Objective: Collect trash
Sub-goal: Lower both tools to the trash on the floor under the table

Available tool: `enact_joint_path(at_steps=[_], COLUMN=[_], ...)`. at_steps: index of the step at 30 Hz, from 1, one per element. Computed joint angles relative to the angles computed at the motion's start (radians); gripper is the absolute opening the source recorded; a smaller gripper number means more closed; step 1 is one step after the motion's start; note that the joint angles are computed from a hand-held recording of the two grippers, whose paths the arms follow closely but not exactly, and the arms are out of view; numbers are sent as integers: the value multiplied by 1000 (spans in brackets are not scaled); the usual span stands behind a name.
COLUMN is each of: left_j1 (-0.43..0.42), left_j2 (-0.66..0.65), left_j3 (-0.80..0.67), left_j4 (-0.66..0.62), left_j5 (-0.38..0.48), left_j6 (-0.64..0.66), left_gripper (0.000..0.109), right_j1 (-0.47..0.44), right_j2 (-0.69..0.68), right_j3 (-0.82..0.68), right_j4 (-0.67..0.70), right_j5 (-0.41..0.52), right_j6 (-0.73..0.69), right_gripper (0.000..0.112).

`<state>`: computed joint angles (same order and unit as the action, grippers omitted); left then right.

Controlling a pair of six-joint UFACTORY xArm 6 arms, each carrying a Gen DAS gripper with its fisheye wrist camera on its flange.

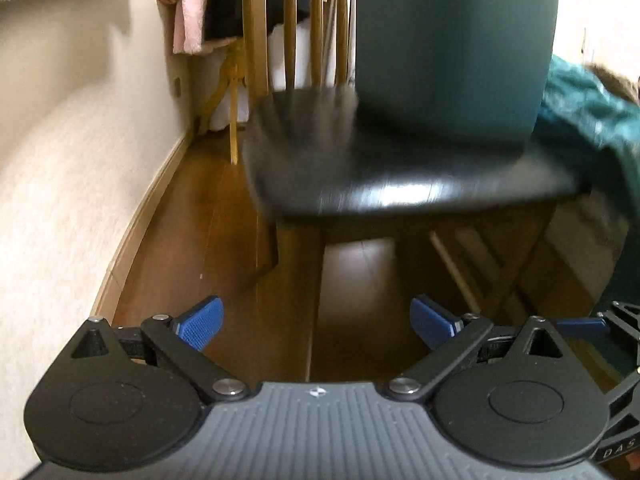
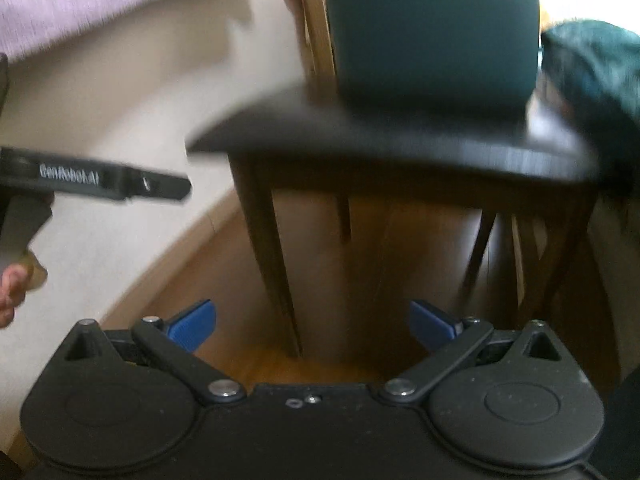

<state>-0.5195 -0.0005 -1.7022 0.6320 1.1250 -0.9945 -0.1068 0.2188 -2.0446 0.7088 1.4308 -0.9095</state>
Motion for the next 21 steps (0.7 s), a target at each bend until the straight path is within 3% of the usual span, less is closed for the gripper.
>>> enact_joint_path(at_steps=[3, 7, 12, 17, 21], left_j1=[25, 58, 88, 65, 77], left_j2=[-63, -96, -133, -90, -57], left_j3=[157, 295, 475, 505, 536], left_j4=[-84, -235, -336, -336, -444], left_j5=[-96, -113, -219, -206, -223], left_j6=[10, 23, 34, 61, 91], left_gripper=[101, 101, 101, 101, 101], right_j1=[9, 20, 31, 57, 65], right_j2=[-107, -200, -272, -376, -478], right_j3=[228, 438, 578, 722, 864], right_j4=[-75, -196, -299, -392, -462], right_j5=[-69, -104, -56, 16, 33], right_j6=[-72, -144, -179, -231, -327], right_gripper=[103, 103, 102, 100, 96])
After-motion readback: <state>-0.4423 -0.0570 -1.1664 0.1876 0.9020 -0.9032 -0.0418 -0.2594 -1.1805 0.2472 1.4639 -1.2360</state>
